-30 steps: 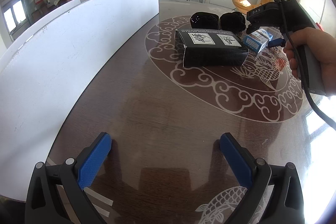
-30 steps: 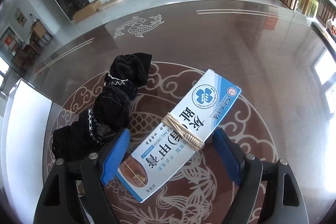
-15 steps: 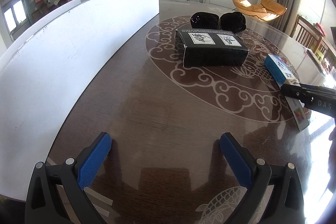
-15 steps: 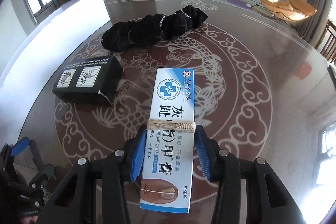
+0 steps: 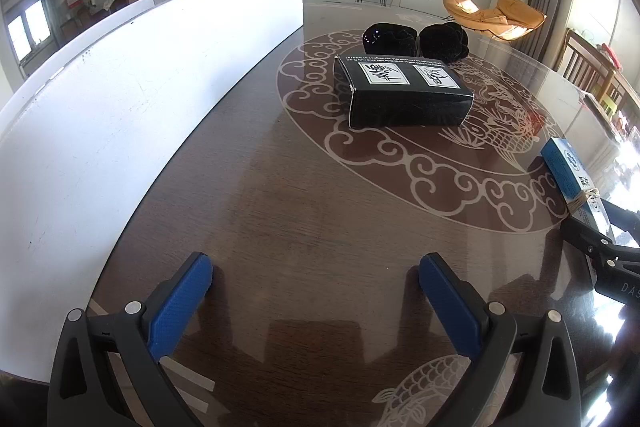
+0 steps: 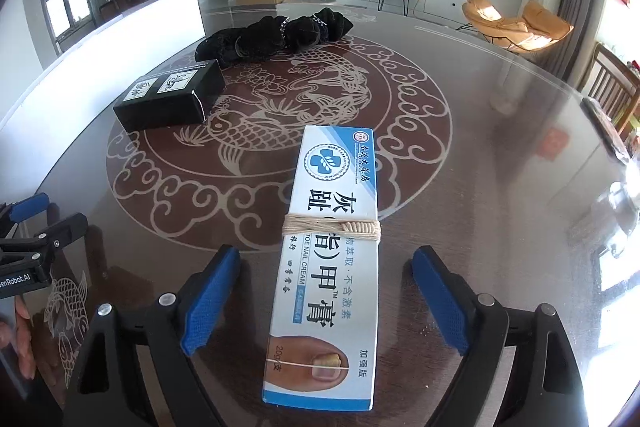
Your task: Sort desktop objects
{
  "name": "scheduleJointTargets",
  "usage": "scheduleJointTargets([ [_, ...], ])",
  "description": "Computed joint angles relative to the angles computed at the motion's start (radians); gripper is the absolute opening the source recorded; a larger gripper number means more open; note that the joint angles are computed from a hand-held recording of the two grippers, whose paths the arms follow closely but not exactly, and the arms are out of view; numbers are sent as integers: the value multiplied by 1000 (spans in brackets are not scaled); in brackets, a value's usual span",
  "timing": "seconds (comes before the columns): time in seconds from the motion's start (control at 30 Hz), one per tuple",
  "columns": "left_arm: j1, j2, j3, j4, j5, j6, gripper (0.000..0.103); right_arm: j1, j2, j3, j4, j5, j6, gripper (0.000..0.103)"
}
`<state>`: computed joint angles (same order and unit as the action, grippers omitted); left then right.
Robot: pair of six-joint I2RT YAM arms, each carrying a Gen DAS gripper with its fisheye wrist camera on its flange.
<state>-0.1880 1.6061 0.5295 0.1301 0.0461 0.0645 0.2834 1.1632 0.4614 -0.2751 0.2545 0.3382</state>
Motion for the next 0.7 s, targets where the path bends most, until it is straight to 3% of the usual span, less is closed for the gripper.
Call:
scheduleJointTargets([
  [0.13,0,0,0,0,0,0,103,-10,24,11,-4,-12,0,103],
  [0.7,1,0,0,0,0,0,103,-14,26,13,-3,-15,-3,103],
])
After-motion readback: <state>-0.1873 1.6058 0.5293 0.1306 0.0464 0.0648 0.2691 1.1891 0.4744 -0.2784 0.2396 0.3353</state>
